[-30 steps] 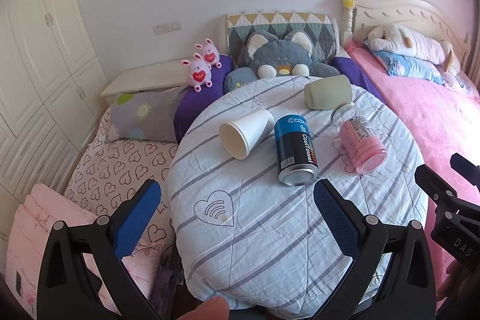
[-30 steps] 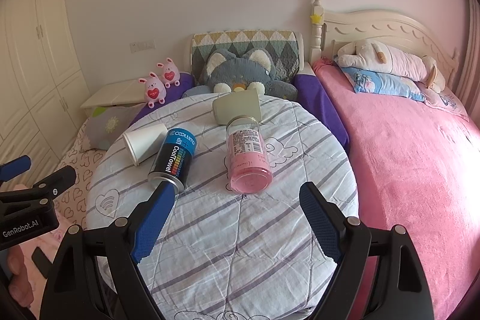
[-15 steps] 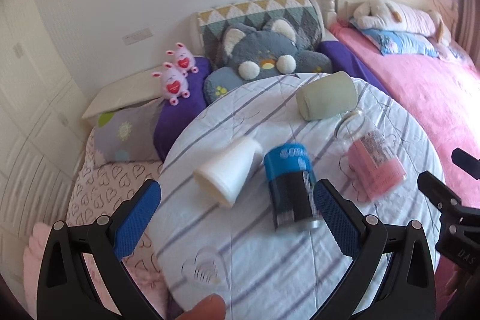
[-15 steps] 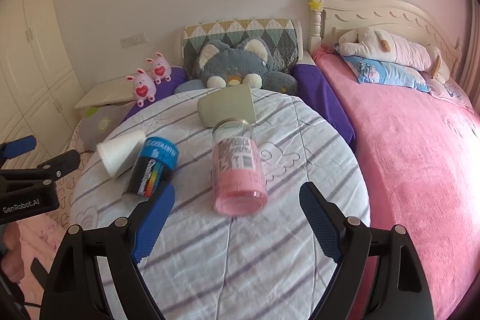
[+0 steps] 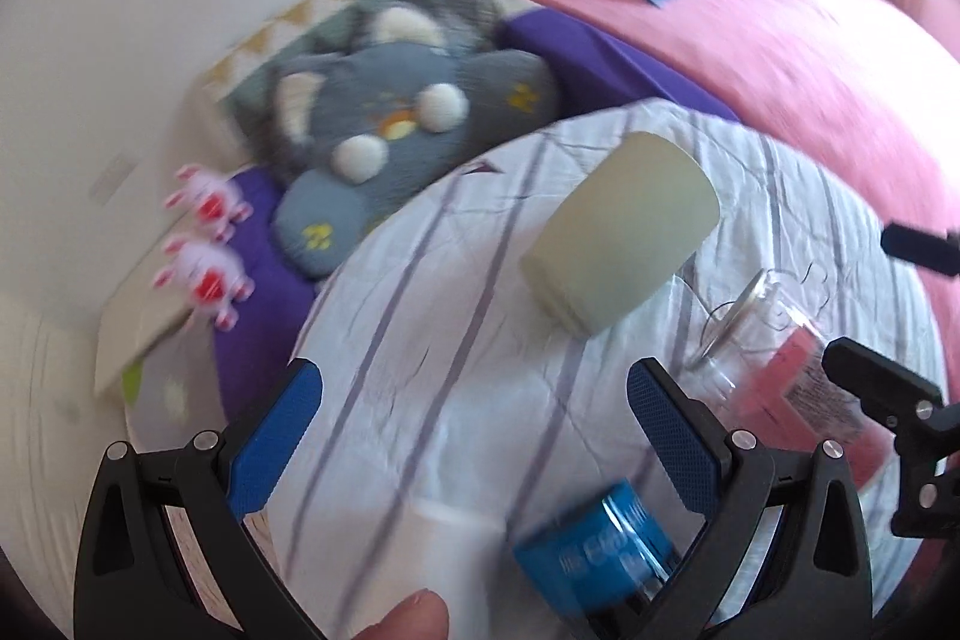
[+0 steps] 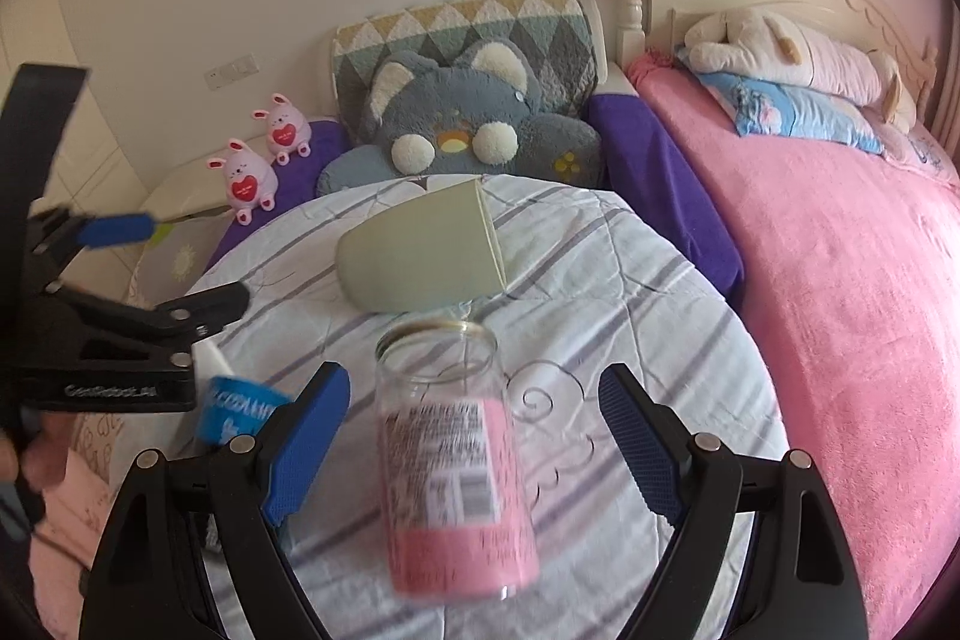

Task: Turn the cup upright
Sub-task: 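Close the left tool's fingers around the pale green cup's body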

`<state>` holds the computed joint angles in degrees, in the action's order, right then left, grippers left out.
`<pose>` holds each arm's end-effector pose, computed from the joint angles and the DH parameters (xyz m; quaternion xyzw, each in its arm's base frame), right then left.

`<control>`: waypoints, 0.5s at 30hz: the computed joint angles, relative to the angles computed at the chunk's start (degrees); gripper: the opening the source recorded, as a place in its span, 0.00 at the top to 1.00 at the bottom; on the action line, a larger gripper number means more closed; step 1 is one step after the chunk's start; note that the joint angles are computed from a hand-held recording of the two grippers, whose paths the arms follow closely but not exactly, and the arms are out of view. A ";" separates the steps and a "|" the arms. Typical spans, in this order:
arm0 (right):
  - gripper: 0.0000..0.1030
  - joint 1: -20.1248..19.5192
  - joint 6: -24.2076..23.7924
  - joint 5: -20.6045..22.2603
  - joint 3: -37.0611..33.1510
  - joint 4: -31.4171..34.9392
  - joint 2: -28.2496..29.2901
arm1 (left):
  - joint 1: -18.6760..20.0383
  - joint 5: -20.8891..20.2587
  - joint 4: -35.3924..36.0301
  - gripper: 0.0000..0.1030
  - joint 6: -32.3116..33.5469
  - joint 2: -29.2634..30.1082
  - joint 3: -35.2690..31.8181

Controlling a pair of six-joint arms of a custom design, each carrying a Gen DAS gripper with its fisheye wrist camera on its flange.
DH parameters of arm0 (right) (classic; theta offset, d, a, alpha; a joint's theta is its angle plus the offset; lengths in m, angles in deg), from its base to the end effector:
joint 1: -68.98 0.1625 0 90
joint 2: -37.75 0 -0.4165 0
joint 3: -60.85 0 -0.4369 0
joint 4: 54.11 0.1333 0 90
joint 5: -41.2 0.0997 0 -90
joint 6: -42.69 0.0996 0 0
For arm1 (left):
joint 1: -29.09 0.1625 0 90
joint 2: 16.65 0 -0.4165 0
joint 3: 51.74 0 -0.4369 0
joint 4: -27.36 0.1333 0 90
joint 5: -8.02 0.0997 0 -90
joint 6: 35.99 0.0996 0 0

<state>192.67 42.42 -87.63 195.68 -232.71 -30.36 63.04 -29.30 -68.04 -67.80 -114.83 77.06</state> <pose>0.3082 -0.3346 0.1128 0.2101 -0.9041 0.2653 0.2611 -0.1975 -0.3892 0.2551 0.2783 0.8347 -0.1595 0.4476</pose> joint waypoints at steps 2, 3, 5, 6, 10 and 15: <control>0.17 -0.97 0.07 0.11 -0.98 0.86 0.73 | 2.87 -2.67 -5.51 0.00 9.21 3.10 -1.33; 0.17 -1.32 0.38 0.18 -1.34 1.47 0.89 | 4.37 -4.58 -8.11 0.00 14.23 4.72 -2.14; 0.17 -2.14 0.68 0.98 -1.90 2.34 0.89 | 6.28 -7.61 -10.96 0.00 21.18 7.42 -3.66; 0.17 -2.39 0.80 0.99 -2.15 2.76 0.98 | 6.85 -8.50 -11.66 0.00 23.53 8.61 -4.34; 0.17 -3.81 0.82 1.86 -3.14 4.57 0.67 | 8.59 -12.08 -14.68 0.00 32.99 12.58 -6.79; 0.17 -4.81 0.38 2.21 -4.07 4.56 0.66 | 10.75 -14.40 -15.74 0.00 41.12 16.99 -9.99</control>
<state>187.86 42.80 -85.42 191.60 -228.15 -29.70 73.80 -43.70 -83.78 -26.68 -97.83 67.07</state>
